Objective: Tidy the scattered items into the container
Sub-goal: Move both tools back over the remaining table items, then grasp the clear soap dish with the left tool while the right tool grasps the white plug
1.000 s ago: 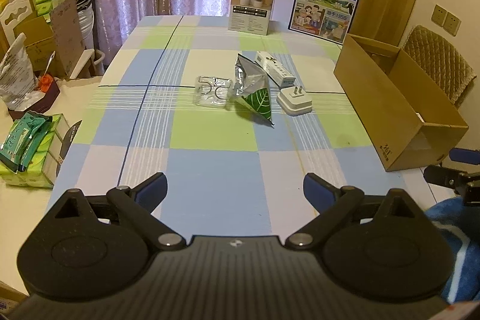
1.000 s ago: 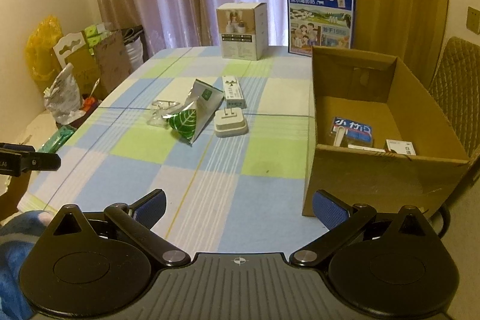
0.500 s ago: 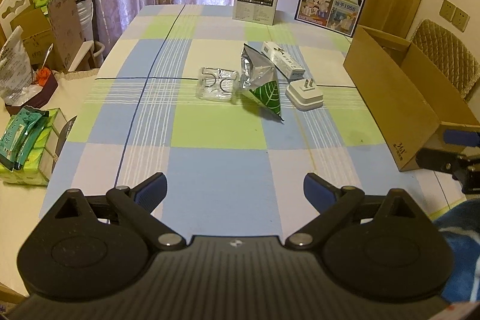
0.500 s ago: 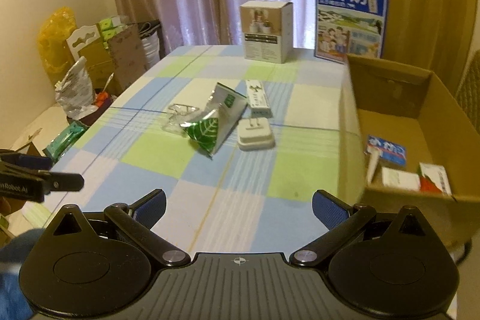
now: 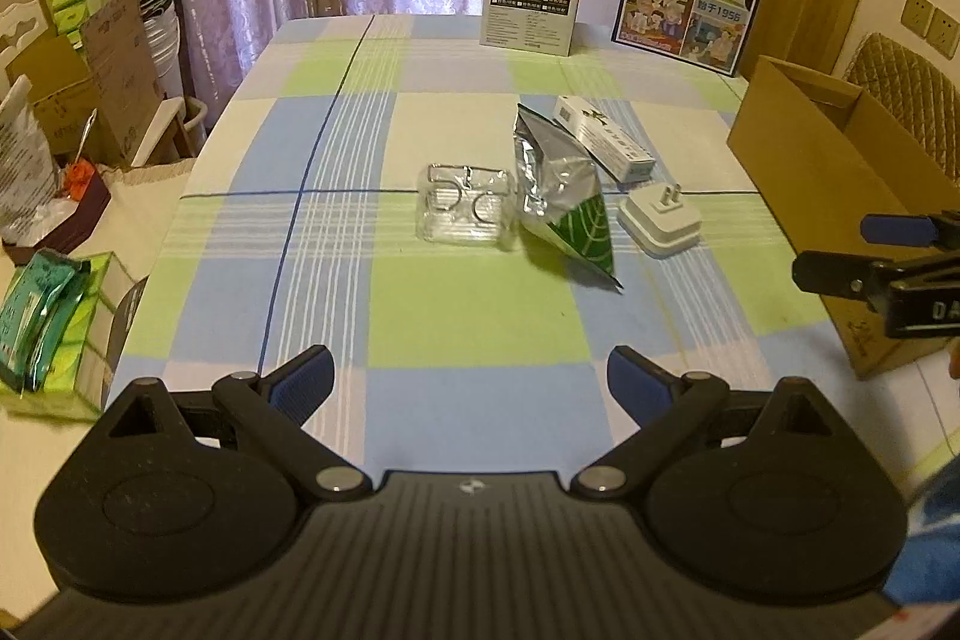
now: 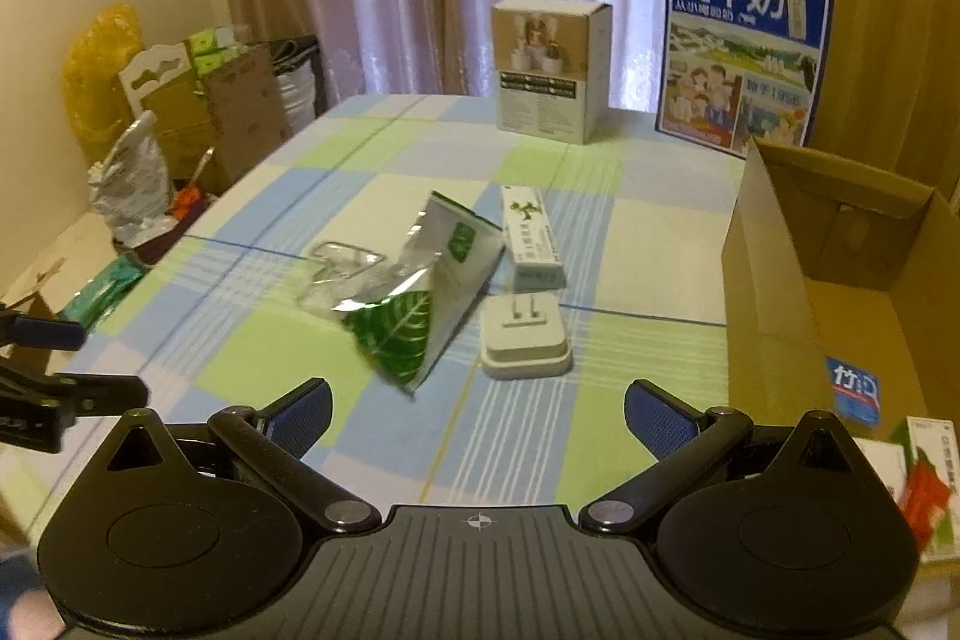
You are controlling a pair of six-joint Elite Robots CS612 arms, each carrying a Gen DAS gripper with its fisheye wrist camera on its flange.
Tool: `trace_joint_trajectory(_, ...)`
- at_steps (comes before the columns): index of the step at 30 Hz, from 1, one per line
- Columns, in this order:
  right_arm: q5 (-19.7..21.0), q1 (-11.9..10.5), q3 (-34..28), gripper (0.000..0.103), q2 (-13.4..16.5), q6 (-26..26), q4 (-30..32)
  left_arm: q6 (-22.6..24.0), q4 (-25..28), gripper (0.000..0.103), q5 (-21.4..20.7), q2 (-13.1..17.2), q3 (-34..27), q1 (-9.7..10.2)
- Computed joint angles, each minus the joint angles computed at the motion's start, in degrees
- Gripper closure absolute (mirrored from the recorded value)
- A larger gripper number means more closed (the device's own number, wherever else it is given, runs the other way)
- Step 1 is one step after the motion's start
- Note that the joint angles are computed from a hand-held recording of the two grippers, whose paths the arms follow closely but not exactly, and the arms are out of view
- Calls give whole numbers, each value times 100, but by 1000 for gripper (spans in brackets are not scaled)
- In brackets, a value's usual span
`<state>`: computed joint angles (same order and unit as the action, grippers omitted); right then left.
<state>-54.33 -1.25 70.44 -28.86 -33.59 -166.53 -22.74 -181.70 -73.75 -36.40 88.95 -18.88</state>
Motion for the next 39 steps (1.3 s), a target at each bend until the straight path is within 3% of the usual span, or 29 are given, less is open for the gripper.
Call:
trace_joint_trajectory(6,-258,108,-659,2,405,122,264,204,217,7,-80,316,-529,146)
trace_joint_trajectory(18,-391,229,-1574,5,998,200,576,647,510,7,-108,1062,-1698,352)
trace_joint_trajectory(28,-475,325,-2133,19,1337,17,876,875,580,7,-340,1519,-2477,489)
trace_joint_trajectory(36,-601,374,-2380,26,1486,-131,1115,1147,694,7,-464,1762,-2878,523)
trace_joint_trajectory(39,-645,382,-2441,33,1518,-119,1176,1250,770,7,-542,1859,-3037,535)
